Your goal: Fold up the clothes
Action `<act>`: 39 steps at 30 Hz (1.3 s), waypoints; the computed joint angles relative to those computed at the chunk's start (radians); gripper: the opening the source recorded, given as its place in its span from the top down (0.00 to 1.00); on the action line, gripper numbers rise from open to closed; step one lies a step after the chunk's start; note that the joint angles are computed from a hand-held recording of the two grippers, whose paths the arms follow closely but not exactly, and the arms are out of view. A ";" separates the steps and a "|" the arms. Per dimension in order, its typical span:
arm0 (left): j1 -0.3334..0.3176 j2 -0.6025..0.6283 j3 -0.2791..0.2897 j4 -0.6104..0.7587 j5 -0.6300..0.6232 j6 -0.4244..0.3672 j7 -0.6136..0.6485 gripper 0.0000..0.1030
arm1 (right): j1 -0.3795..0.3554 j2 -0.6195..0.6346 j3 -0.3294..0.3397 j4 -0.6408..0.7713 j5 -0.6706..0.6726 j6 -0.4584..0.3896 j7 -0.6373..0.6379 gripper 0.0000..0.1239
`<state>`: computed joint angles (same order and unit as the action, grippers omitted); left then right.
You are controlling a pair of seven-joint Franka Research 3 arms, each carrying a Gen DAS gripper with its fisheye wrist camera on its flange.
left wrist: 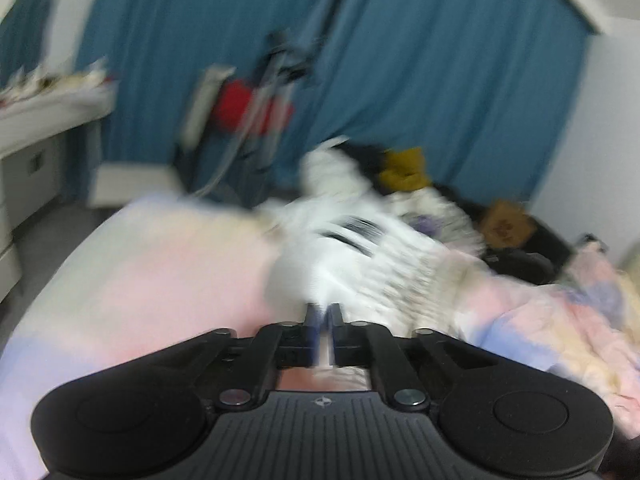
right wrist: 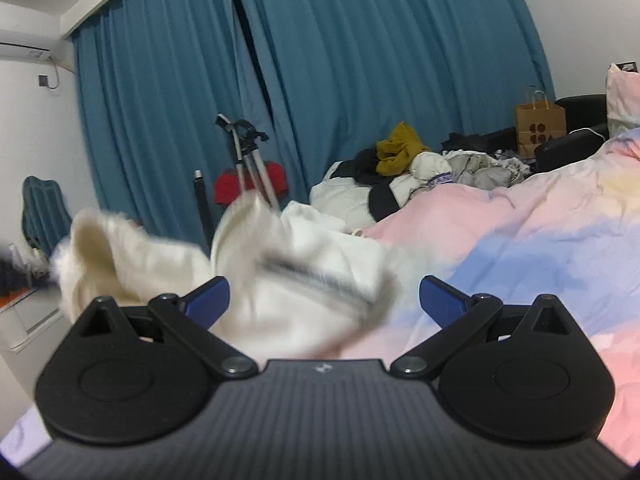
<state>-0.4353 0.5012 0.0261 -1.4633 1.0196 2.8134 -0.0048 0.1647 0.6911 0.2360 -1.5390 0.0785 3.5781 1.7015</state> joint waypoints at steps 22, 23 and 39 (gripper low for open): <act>-0.003 -0.104 -0.147 -0.220 0.225 -0.066 0.396 0.19 | 0.153 0.004 -0.174 0.121 0.132 -0.698 -0.160 0.37; -0.012 -0.082 -0.149 -0.197 0.196 -0.099 0.452 0.19 | 0.175 0.021 -0.204 0.144 0.123 -0.711 -0.137 0.39; -0.106 0.004 -0.076 -0.066 0.164 -0.400 0.387 0.16 | 0.235 0.051 -0.290 0.157 0.222 -0.498 0.011 0.59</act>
<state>-0.5413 0.5057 -0.0501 -1.5289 1.1837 2.4132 0.3824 0.4002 0.7422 -0.0536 -1.3819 0.3002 3.0797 1.7128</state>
